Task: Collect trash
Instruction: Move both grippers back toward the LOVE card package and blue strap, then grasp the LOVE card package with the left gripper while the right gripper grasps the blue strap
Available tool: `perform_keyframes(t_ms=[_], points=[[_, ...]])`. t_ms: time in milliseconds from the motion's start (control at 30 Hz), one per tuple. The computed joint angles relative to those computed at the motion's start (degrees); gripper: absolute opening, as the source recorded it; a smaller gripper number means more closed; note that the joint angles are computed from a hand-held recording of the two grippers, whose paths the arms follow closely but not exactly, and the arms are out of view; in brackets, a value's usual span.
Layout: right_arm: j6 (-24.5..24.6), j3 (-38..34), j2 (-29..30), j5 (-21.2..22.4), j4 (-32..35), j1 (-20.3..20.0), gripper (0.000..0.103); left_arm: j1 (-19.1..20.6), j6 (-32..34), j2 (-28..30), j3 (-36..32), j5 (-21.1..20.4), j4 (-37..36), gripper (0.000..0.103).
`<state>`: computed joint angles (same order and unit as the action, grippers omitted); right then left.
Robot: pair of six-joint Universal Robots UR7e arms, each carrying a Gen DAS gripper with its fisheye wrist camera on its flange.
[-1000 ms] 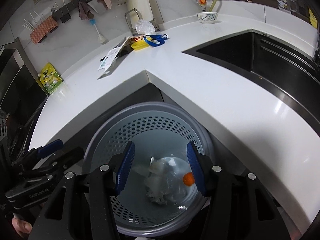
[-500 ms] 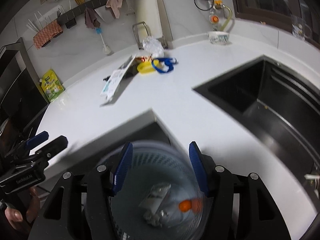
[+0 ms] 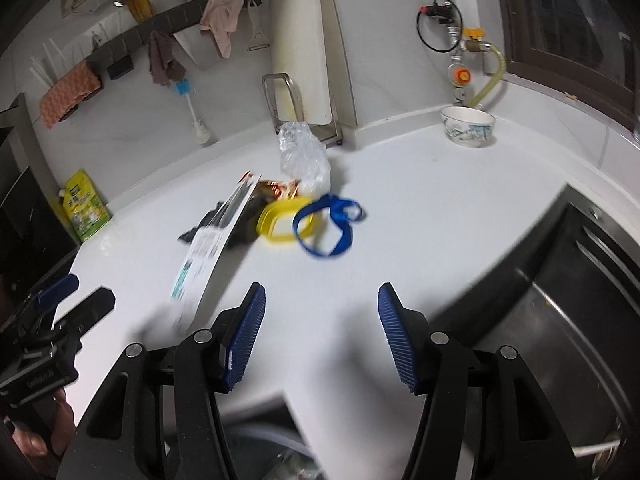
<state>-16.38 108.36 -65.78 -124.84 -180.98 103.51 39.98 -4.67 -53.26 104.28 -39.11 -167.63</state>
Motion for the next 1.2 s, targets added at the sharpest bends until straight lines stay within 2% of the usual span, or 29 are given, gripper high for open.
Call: perform_keyframes(t_ms=[167,267,400,600,833,1100,1167,1200], points=[[-1.3,-8.9,5.0,0.3,4.5,-2.0,0.057,2.7,2.0,5.1,-7.2,0.8,1.3,0.096],[-0.1,-13.7,7.4,1.2,8.4,-3.3,0.057,3.7,2.8,7.0,-10.0,1.1,2.1,0.096],[2.4,-19.7,10.7,2.3,13.2,-5.0,0.057,4.9,1.8,8.4,-12.0,0.3,3.8,0.096],[1.9,-25.7,14.8,0.7,16.2,-5.6,0.057,5.8,1.3,10.3,-14.2,0.2,5.1,0.096],[0.4,-28.9,17.8,-2.2,17.7,-6.0,0.057,6.5,0.5,11.7,-16.1,0.3,6.3,0.096],[-2.1,-29.2,19.3,-5.1,18.0,-5.9,0.056,6.9,-0.2,12.9,-17.6,0.4,8.4,0.096],[-3.1,-28.8,19.6,-5.4,16.9,-5.8,0.052,7.1,-1.2,13.0,-17.8,0.4,9.5,0.096],[-3.5,-28.8,19.8,-5.7,16.8,-5.8,0.045,7.2,-1.6,13.1,-17.9,0.5,9.9,0.096]])
